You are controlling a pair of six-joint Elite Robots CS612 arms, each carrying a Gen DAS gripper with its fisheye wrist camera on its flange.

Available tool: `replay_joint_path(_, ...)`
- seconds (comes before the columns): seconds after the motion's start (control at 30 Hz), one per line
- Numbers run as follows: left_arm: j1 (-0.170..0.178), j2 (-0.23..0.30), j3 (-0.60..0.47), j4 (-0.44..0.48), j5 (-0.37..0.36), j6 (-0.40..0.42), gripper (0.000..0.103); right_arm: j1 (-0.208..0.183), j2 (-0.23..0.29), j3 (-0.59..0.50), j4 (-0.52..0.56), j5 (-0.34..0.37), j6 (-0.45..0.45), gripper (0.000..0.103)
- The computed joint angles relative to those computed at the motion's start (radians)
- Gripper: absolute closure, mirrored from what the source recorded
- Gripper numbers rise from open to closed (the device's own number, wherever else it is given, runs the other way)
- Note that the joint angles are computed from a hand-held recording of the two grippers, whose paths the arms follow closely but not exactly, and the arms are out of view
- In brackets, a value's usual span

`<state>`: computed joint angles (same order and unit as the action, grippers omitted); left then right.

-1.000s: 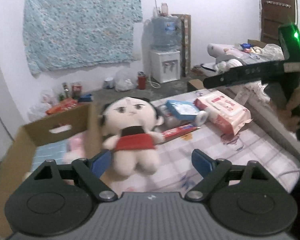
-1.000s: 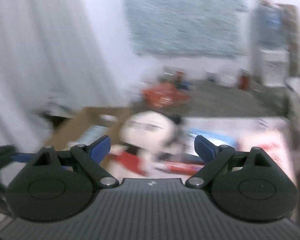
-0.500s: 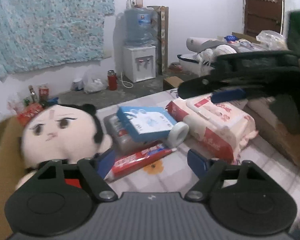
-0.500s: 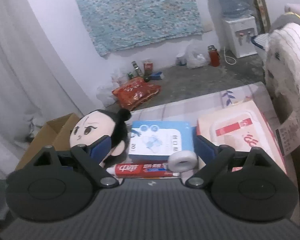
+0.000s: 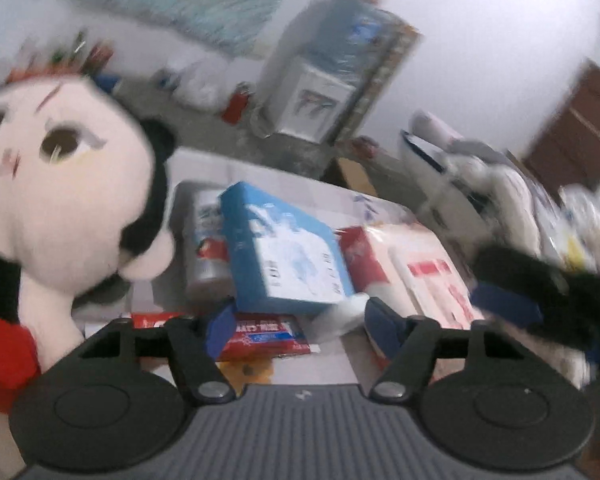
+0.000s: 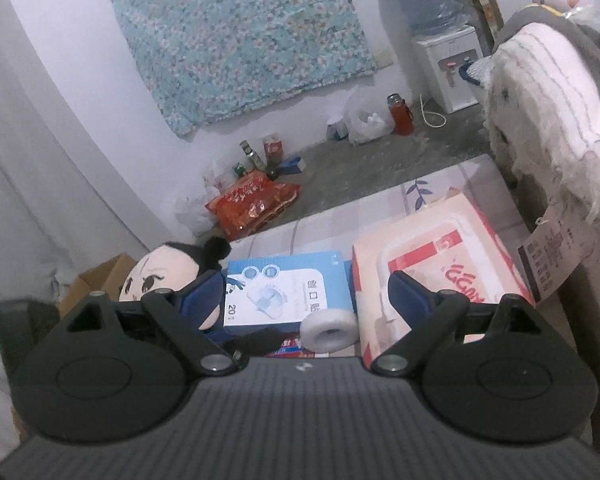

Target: Organize soft objects

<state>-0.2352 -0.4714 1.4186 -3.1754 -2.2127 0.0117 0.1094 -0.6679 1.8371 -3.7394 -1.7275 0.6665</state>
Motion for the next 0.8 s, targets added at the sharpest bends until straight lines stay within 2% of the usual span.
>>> replay_joint_path(0.1, 0.005, 0.020, -0.029, -0.007, -0.011, -0.121, 0.035, 0.002, -0.003, 0.001, 0.005, 0.006, -0.027, 0.013)
replay_joint_path(0.17, 0.010, 0.032, -0.049, -0.005, -0.027, -0.193, 0.045, 0.006, -0.009, 0.007, 0.007, -0.019, -0.035, 0.013)
replay_joint_path(0.2, 0.012, 0.037, -0.058, -0.002, -0.032, -0.222, 0.062, 0.007, -0.011, 0.011, 0.004, -0.025, -0.036, 0.013)
replay_joint_path(0.27, 0.015, 0.043, -0.065, -0.010, -0.034, -0.237, 0.066, 0.004, -0.011, 0.015, -0.002, -0.021, -0.023, 0.013)
replay_joint_path(0.33, 0.019, 0.043, -0.053, -0.057, -0.029, -0.271, 0.071, 0.000, -0.012, 0.019, -0.004, -0.012, -0.013, 0.013)
replay_joint_path(0.43, 0.027, 0.022, -0.007, -0.156, -0.018, -0.271, 0.079, 0.001, -0.014, 0.020, 0.000, -0.015, -0.019, 0.013)
replay_joint_path(0.5, 0.040, -0.003, 0.026, -0.190, -0.024, -0.259, 0.082, 0.006, -0.013, 0.020, -0.004, -0.012, -0.020, 0.013)
replay_joint_path(0.6, 0.062, -0.035, 0.072, -0.216, -0.028, -0.229, 0.082, 0.010, -0.011, 0.015, 0.004, -0.002, -0.026, 0.013)
replay_joint_path(0.73, 0.093, -0.073, 0.140, -0.237, -0.069, -0.188, 0.082, 0.013, -0.008, 0.001, 0.042, 0.017, -0.041, 0.013)
replay_joint_path(0.8, 0.096, -0.095, 0.190, -0.288, -0.044, -0.105, 0.082, 0.013, -0.006, -0.007, 0.060, 0.031, -0.035, 0.013)
